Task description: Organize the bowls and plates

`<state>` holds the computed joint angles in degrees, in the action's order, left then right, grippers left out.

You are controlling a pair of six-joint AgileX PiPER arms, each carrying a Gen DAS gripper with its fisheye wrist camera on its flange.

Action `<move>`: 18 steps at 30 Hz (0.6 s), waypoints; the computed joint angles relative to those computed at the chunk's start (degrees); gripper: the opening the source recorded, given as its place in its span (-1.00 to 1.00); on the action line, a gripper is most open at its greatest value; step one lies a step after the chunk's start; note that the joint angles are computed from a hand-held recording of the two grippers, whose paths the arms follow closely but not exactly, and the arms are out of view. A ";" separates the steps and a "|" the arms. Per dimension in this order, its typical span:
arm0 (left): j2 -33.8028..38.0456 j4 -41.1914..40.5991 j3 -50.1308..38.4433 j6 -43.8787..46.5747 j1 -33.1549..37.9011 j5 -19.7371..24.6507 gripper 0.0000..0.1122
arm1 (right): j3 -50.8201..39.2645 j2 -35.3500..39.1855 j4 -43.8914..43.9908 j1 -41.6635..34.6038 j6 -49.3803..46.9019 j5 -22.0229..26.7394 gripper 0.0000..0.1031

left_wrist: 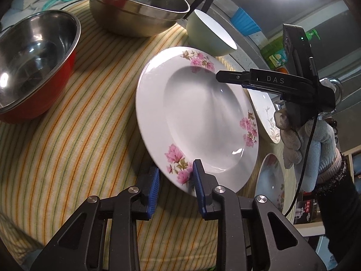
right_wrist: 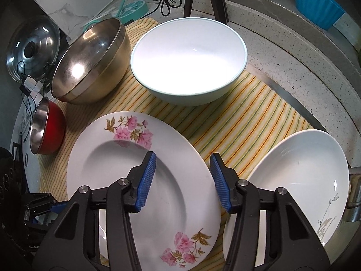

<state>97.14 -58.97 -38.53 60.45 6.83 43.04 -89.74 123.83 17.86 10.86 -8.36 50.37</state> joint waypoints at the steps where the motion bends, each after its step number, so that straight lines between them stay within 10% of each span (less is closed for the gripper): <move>1: 0.00 -0.02 0.01 0.00 0.03 0.05 -0.55 | 0.06 0.00 0.01 0.03 0.06 -0.02 0.02; 18: -4.77 5.44 3.70 -0.50 7.01 0.60 -0.55 | 9.57 -5.56 3.42 4.54 -0.05 -2.06 0.03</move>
